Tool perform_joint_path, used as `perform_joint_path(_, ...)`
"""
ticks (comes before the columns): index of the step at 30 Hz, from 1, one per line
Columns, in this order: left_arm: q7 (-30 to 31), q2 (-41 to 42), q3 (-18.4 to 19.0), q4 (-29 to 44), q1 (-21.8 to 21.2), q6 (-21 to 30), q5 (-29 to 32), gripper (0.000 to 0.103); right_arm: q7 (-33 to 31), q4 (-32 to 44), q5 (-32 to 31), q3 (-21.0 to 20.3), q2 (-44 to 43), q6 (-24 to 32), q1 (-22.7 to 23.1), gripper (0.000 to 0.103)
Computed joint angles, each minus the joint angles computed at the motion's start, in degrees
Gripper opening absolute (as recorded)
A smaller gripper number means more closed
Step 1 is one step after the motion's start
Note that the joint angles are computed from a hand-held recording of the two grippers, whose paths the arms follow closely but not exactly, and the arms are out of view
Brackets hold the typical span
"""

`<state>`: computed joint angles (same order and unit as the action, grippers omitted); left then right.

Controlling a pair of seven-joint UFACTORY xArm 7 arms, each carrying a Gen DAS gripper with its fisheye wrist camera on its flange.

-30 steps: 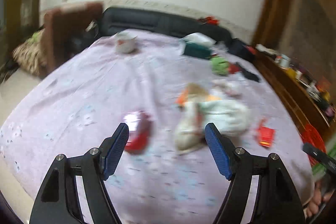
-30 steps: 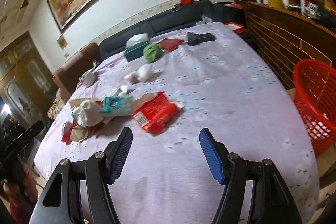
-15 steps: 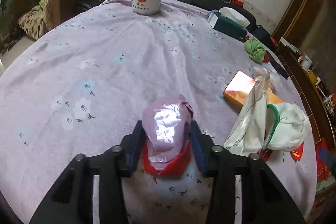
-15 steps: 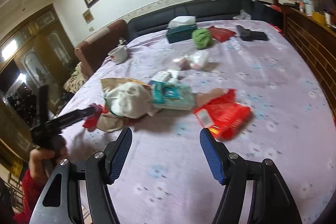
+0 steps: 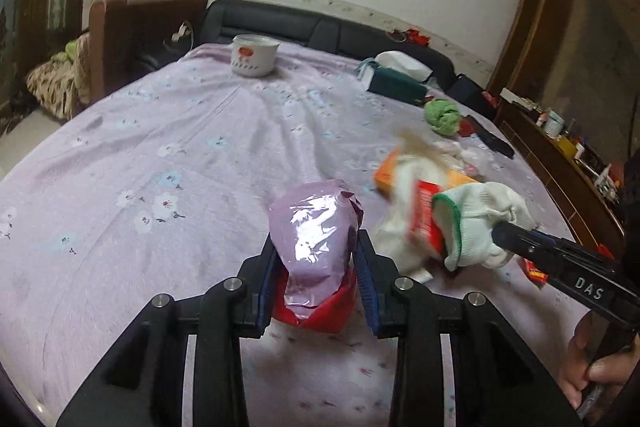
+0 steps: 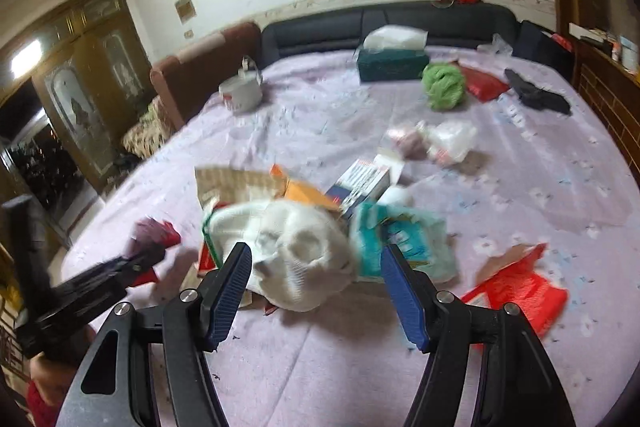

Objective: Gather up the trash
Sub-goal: 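Grasp pink-and-red plastic bag with left gripper while right grasps white knit glove, then lift the plastic bag and white glove off the table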

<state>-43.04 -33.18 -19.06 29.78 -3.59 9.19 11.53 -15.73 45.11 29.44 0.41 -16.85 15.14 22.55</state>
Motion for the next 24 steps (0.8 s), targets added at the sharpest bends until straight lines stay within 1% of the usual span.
perform_joint_path(1, -0.7, -0.6, -1.29, -0.15, 0.71, -0.26, 0.53, 0.034, -0.03, -0.57, -0.3, 0.38, -0.08, -0.71, 0.05, 0.037)
perform_joint_path(2, -1.63, -1.24, -2.99, -0.27, 1.7, -0.76, 1.25, 0.034, 0.7, -1.47, -1.82, 1.33, -0.53, -1.64, -0.58, 0.03)
perform_joint_path(3, -2.64, -1.73, -4.76, -0.3, 2.76, -1.4, 1.98, 0.034, 0.76, -3.09, -2.72, 1.78, -1.61, -3.49, -0.63, 0.026)
perform_joint_path(4, -3.52, -2.2, -6.56, -0.16, 3.52, -1.83, 2.7, 0.034, 0.09, -4.56, -2.02, 0.86, -2.93, -5.02, 0.58, 0.023)
perform_joint_path(5, -4.07, -2.23, -8.12, 0.22, 4.15, -2.28, 3.46, 0.034, -0.26, -6.48, -1.17, -0.11, -4.76, -7.03, 1.84, 0.023)
perform_joint_path(8, -5.86, -1.67, -13.35, 2.17, 6.54, -3.24, 5.83, 0.034, 2.09, -12.22, -2.65, -0.53, -10.51, -11.79, 1.79, 0.022)
perform_joint_path(11, -7.8, -0.82, -17.71, 4.27, 8.84, -3.13, 7.84, 0.034, 5.99, -16.6, -5.66, 1.9, -15.23, -13.77, -2.43, 0.022)
perform_joint_path(15, -9.96, 0.68, -21.73, 7.0, 10.84, -1.62, 10.64, 0.034, 9.01, -20.72, -7.68, 0.22, -19.67, -14.74, -4.34, 0.022)
perform_joint_path(17, -10.88, 1.41, -22.68, 7.94, 11.39, -0.81, 12.06, 0.034, 10.79, -21.8, -8.9, 0.08, -20.59, -14.76, -5.95, 0.022)
perform_joint_path(23, -15.25, 2.0, -25.02, 9.54, 13.3, 2.47, 16.61, 0.034, 12.97, -22.31, -12.37, -4.72, -20.05, -13.86, -3.87, 0.022)
perform_joint_path(24, -15.67, 2.27, -24.72, 9.64, 12.96, 2.78, 17.2, 0.034, 13.46, -22.58, -12.99, -5.11, -20.23, -13.95, -3.61, 0.022)
